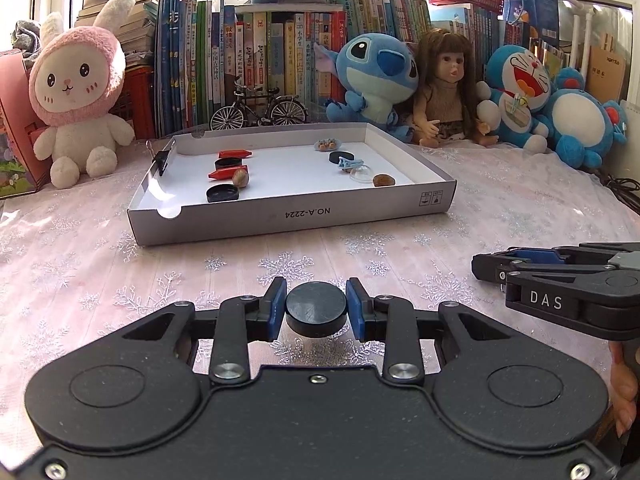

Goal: Organize rigid objects
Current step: 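Carry black puck in left tool while right tool carries binder clip into the tray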

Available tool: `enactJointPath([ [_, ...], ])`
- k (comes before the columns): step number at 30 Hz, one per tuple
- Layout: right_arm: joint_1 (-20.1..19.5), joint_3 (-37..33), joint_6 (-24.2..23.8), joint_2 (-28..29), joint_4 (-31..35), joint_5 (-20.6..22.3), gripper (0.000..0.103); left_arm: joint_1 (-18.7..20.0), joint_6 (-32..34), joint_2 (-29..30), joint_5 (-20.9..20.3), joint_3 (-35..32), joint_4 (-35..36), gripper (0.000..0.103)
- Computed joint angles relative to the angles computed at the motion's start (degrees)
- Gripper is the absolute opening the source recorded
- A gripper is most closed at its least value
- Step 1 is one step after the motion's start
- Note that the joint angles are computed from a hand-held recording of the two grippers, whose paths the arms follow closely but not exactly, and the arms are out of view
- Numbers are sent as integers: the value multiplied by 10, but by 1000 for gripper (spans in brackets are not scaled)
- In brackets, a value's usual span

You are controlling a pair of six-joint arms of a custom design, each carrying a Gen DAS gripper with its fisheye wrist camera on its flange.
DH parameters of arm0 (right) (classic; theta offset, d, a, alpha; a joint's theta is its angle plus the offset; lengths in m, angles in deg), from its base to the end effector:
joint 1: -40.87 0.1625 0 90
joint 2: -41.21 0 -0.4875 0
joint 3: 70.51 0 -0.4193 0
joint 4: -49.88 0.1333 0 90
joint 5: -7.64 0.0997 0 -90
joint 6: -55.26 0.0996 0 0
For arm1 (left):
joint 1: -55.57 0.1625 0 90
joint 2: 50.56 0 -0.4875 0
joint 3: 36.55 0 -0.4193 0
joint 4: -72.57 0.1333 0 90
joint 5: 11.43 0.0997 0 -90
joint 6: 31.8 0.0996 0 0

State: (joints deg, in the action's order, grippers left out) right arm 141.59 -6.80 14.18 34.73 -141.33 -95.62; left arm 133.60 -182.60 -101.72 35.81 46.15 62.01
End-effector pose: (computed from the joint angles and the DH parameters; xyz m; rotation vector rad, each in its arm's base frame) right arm 0.2667 -0.8150 -0.1356 1.0155 -2.3679 0.9247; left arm 0.0523 -0.7222 0.2036 0.1956 2.0235 -1.2193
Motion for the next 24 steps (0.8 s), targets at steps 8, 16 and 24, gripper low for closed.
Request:
enactJointPath([
  [8, 6, -17, -1, 3, 19, 17, 37, 3, 1, -9, 1, -18, -3, 30],
  [16, 13, -61, 17, 8, 80, 37, 37, 11, -17, -3, 6, -75, 41, 30],
  [24, 30, -214, 83, 42, 282, 20, 37, 20, -81, 45, 5, -223, 202, 30],
])
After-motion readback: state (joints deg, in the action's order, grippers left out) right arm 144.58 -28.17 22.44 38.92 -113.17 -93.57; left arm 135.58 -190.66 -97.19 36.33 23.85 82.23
